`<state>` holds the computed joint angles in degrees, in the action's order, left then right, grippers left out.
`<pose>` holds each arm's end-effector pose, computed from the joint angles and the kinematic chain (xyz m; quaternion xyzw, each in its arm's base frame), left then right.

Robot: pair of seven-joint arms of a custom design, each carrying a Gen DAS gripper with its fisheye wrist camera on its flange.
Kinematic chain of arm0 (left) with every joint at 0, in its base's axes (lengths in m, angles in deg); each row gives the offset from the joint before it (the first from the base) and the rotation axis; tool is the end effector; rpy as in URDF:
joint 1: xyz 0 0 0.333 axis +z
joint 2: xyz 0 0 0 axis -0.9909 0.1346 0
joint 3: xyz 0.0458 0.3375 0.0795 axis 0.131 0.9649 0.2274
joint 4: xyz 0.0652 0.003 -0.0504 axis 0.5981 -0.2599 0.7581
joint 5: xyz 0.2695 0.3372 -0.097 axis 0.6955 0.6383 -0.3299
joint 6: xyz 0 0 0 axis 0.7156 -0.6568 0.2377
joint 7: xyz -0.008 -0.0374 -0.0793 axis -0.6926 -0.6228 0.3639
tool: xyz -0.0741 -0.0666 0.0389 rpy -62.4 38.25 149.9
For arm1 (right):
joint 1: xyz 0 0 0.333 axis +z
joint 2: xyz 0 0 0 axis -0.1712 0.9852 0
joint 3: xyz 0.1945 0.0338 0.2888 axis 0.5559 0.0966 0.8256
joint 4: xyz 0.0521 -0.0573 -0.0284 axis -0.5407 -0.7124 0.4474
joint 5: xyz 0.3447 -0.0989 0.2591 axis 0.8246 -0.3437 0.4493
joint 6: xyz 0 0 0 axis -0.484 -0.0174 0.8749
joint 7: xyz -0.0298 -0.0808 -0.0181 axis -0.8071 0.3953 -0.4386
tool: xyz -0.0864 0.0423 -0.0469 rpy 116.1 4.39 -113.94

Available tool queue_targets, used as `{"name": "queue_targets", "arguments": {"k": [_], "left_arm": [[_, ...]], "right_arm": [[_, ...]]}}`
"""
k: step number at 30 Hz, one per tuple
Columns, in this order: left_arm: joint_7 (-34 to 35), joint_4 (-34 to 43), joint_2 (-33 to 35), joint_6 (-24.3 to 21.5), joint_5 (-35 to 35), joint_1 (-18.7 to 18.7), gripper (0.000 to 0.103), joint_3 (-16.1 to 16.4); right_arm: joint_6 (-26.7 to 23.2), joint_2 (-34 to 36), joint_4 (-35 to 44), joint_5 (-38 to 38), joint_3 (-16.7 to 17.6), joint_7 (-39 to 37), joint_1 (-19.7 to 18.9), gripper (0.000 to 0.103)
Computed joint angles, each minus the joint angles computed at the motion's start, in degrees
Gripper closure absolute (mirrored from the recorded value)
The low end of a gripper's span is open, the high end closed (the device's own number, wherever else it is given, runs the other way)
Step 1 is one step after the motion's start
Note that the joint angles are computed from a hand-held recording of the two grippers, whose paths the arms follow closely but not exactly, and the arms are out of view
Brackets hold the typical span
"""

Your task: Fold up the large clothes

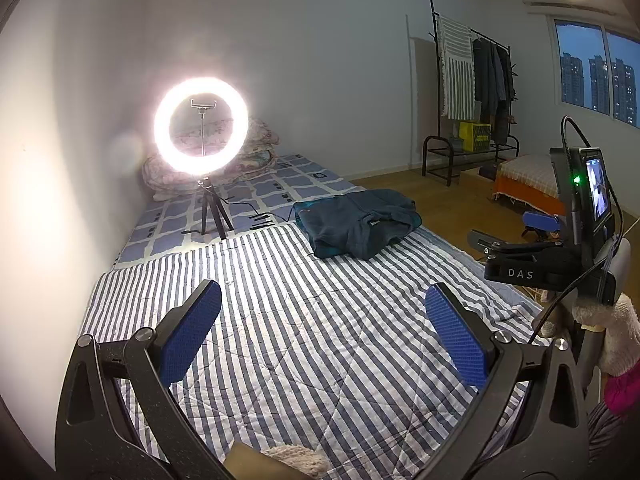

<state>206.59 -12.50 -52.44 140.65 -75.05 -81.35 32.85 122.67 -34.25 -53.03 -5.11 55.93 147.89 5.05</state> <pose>0.7654 -0.1659 0.7307 -0.2937 0.7944 -0.4864 0.2146 0.6270 0.1661 0.7318 -0.4190 0.7652 -0.4442 0.2039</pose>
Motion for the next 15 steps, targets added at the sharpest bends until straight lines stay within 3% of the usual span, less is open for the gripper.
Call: {"name": "queue_targets", "arguments": {"k": [15], "left_arm": [[-0.5,-0.5,-0.5,-0.9,-0.2,0.1,0.000,0.1]], "right_arm": [[-0.2,0.3,0.2,0.0,0.0,0.0,0.2,0.000]]}}
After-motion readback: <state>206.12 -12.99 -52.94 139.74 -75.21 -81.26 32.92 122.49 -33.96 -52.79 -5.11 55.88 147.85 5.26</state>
